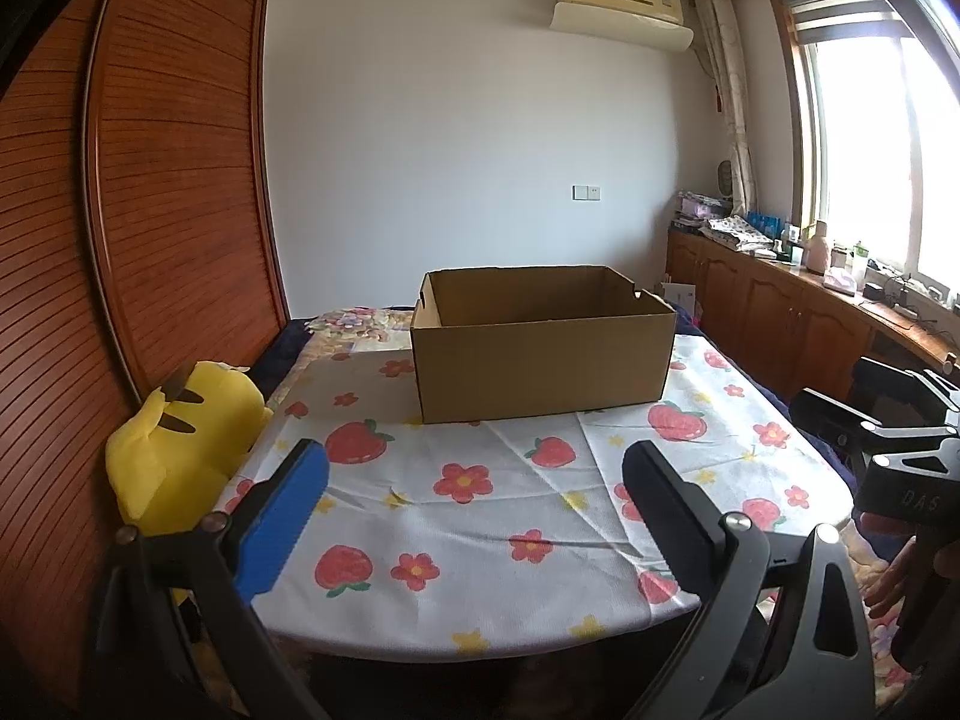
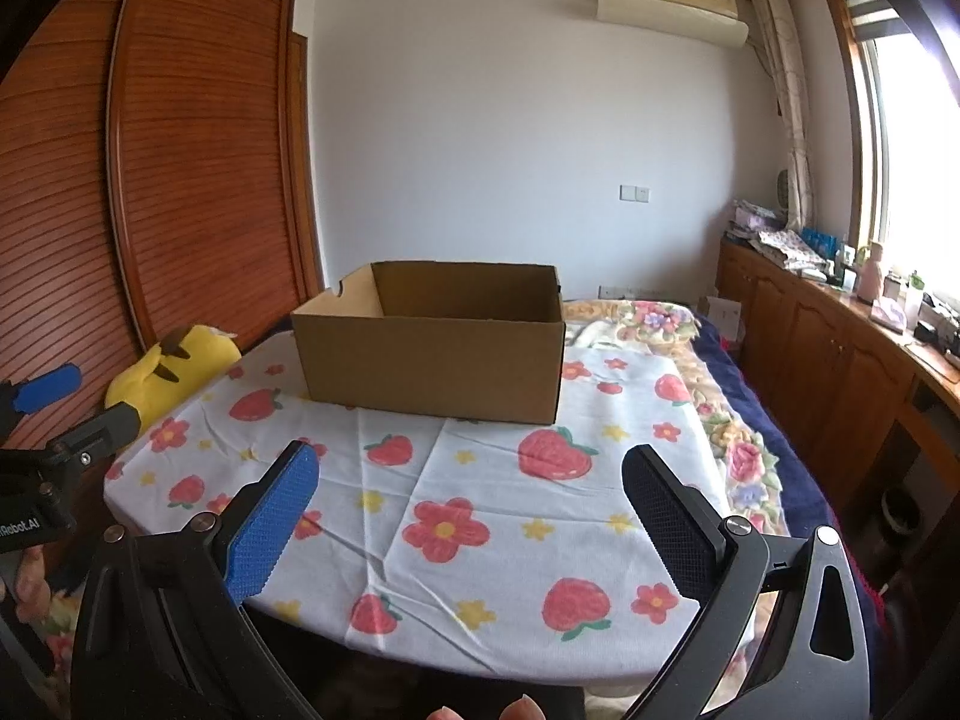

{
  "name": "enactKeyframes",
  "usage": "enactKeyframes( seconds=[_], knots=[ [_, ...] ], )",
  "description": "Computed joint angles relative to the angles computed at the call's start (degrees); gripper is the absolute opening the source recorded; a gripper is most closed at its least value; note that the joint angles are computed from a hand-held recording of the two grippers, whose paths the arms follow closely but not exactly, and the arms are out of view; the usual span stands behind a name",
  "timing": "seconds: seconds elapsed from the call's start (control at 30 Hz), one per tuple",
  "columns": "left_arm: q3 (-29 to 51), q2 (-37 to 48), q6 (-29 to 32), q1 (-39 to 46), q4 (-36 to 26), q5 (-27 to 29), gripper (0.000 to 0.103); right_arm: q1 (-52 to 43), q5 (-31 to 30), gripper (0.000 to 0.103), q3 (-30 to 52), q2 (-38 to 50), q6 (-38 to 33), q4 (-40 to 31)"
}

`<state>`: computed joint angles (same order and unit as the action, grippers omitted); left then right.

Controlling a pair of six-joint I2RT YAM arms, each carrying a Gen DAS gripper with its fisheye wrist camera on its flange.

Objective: Organize snacks

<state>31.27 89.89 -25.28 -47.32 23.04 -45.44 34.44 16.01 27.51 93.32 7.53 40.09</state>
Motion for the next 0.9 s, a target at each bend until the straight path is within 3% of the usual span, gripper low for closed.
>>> enactKeyframes(
  seconds=[0.9],
  knots=[
    [-0.12, -1.75, -0.09, -0.26, -1.00, -0.39, 0.100, -0.08, 0.18, 0.103, -0.48, -1.18, 0.27, -0.20]
  ],
)
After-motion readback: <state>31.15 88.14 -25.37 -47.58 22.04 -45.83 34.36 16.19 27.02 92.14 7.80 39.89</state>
